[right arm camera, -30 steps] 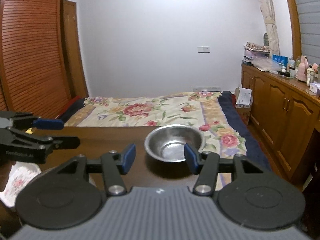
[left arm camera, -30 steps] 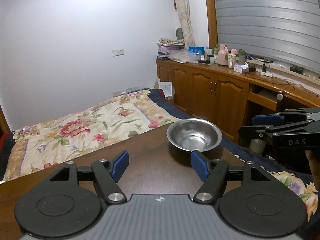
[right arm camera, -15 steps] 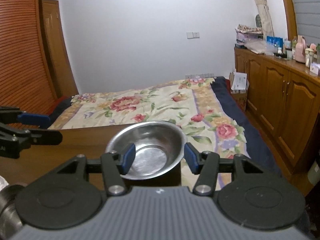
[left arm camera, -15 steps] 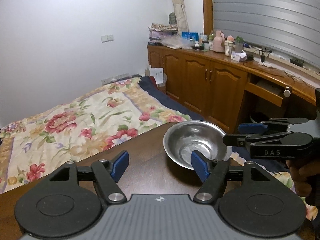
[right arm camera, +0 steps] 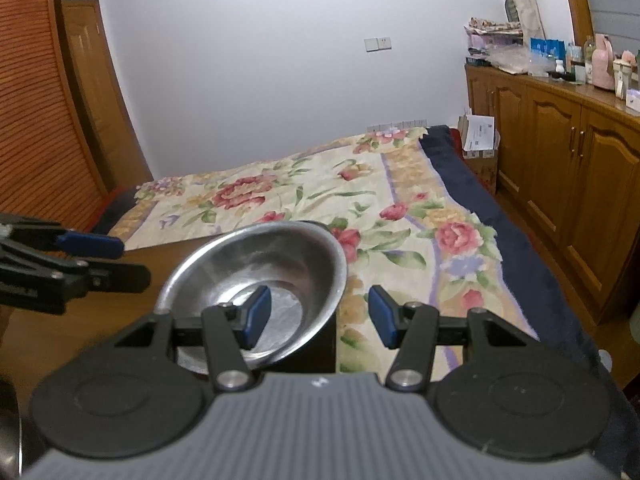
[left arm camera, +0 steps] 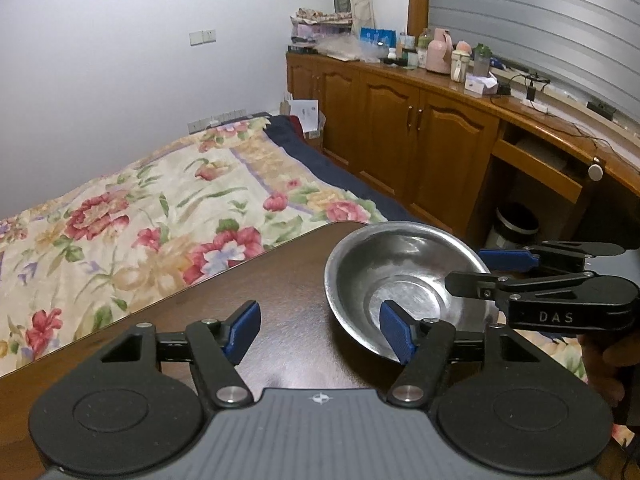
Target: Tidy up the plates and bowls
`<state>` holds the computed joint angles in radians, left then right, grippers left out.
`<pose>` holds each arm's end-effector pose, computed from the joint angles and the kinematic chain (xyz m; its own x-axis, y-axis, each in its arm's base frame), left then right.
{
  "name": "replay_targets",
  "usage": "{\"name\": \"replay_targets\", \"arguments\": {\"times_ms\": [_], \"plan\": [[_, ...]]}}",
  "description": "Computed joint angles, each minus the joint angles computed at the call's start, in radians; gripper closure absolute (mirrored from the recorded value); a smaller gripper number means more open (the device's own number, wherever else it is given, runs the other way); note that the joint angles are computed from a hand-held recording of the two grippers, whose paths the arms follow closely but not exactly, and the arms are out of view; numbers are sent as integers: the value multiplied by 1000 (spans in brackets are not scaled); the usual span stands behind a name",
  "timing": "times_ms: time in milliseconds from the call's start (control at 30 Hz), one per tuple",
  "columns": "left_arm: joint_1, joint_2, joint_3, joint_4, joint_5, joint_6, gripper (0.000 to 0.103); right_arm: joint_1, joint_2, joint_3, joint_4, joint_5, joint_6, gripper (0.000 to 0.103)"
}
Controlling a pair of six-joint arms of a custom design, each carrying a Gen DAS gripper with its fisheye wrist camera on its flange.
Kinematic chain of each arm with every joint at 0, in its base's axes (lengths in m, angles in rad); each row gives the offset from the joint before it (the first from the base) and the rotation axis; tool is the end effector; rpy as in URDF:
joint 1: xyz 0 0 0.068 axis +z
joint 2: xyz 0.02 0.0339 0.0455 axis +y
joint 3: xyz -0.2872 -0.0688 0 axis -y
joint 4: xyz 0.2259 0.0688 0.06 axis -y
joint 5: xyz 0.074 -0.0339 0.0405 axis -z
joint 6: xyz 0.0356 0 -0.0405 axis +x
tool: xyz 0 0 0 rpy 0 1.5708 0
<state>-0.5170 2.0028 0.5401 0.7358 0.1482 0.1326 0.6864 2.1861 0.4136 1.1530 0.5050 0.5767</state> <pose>0.2633 -0.1558 0.0836 -0.4953 0.4321 -0.7536 0.6560 0.7547 0.0015 0.2313 0.1672 0.0536 -0.5128 0.1968 -0.8357 0.0354 0.9774 0.2085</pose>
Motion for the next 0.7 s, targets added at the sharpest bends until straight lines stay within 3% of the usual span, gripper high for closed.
{"name": "replay_targets", "arguments": {"times_ms": [700], "plan": [[6,90,127,-127,54,-57,47,-34,36,39,13,-82,-14,48]]}}
